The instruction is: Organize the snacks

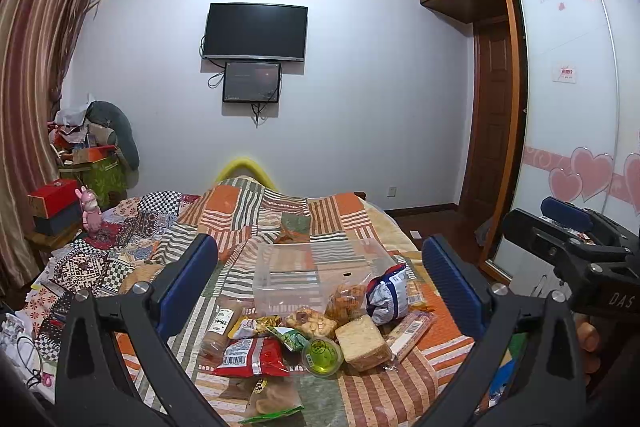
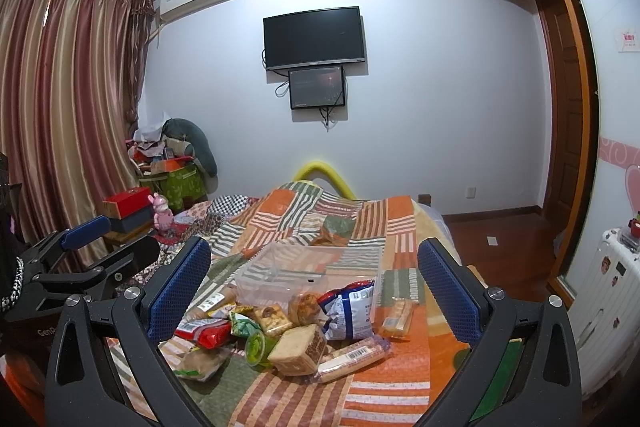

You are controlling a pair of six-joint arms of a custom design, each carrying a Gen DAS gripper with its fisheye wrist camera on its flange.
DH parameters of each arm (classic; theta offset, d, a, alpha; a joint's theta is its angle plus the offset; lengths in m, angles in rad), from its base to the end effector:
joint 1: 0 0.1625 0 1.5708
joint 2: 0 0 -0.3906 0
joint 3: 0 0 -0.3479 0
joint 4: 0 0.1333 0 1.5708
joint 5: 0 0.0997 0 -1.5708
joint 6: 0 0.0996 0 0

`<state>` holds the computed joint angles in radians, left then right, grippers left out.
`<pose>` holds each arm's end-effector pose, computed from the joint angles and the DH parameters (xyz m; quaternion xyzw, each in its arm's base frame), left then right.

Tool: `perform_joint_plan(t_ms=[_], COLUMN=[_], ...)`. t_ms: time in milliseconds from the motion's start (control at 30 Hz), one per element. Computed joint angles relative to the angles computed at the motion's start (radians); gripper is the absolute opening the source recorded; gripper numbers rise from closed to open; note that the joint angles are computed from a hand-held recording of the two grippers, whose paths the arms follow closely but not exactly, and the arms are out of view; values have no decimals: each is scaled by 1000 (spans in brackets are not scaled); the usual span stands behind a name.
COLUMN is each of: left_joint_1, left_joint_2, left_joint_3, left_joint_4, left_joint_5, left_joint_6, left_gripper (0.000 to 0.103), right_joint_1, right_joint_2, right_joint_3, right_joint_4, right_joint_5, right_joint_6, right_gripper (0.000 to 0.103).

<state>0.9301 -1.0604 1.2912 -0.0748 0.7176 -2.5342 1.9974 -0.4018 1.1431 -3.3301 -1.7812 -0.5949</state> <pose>-0.1789 -0.5885 0.3151 0.1861 0.7186 -0.5968 0.3046 0.4133 -0.6375 0.1140 0.3799 -0.7826 0.4752 0.1321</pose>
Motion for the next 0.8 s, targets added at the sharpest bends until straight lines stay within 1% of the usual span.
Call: perform_joint_plan(t_ms=[367, 667, 700, 733, 800], left_joint_1=[0, 14, 18, 22, 32], left_joint_2=[12, 19, 23, 26, 40], left_joint_3=[-13, -35, -45, -55, -85], left_joint_4=[5, 54, 70, 88, 131], left_joint_5=[-2, 13, 16, 18, 18], left_joint_6=[-6, -31, -41, -51, -70], left_gripper=[103, 103, 102, 99, 92], right_joint_1=[3, 1, 0, -2, -5], right_joint_2=[-3, 7, 9, 12, 19], right_joint_3=[-4, -15, -19, -20, -35], right_joint_4=[10, 24, 30, 32, 50], right_joint_5=[-2, -2, -2, -1, -6], right_joint_6=[1, -3, -3, -3, 2], right_gripper=[103, 103, 103, 103, 99])
